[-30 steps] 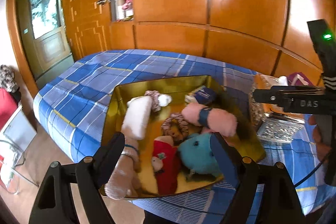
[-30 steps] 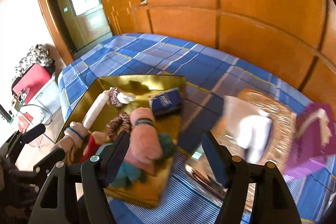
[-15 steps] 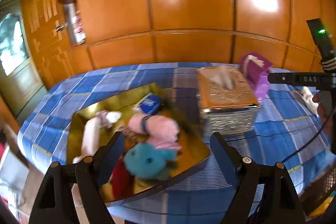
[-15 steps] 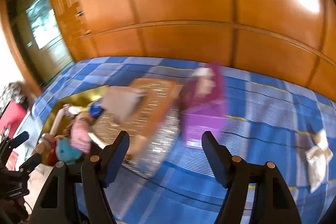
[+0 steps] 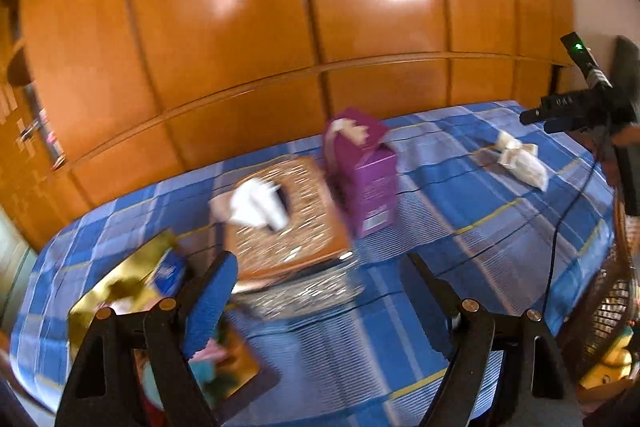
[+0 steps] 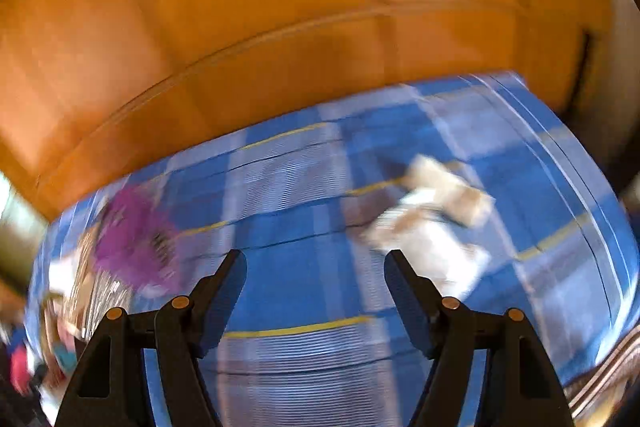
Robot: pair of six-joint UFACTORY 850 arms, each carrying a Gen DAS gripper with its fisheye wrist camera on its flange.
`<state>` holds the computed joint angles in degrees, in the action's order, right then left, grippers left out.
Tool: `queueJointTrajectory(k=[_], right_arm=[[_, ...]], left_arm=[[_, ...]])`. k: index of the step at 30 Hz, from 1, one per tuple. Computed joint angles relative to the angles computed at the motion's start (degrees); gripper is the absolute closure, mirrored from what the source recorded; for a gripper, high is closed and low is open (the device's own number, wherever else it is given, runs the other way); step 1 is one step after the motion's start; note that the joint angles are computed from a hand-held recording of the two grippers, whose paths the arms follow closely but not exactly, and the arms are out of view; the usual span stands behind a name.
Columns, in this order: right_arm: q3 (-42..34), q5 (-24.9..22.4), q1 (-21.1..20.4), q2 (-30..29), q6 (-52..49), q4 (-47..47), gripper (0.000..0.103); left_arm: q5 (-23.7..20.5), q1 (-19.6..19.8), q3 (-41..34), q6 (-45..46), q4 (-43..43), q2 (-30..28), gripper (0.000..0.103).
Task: Organize soft objects
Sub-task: 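Move both tools back over the remaining items on the bed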
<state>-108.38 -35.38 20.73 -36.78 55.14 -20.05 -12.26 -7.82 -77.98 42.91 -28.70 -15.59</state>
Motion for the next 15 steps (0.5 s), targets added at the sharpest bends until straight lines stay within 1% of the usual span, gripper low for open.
queueJointTrajectory(k=[4,6,7,10,15], right_arm=[[6.23,1.73,-5.16,3.6,3.03,4.62,0.031],[7.05,1.63,-6.7,3.51,2.15,7.51,0.031],[6.88,1.26,-7.76,2.73,0.99,9.87,0.031],[3.77,-1.39,-9.11,-1.02,-1.72,13.57,0.031],[-0.82,-2.76,-10.33,-6.02,-3.8,17.73,0.031]], left_arm=[[-2.71,-2.21,-3.5,2.84,-1.01,-2.59,0.019],[-3.9,-3.06,-5.15,2.55,-0.3,-3.93,0.019],[-4.87,-3.71,-6.37,1.74,0.78,-4.88,0.019],[-7.07,-4.97,-8.81,1.14,1.74,-6.81,0.019],[-9.9,-7.09,-12.54,-2.63,6.18,-10.13,0.019]])
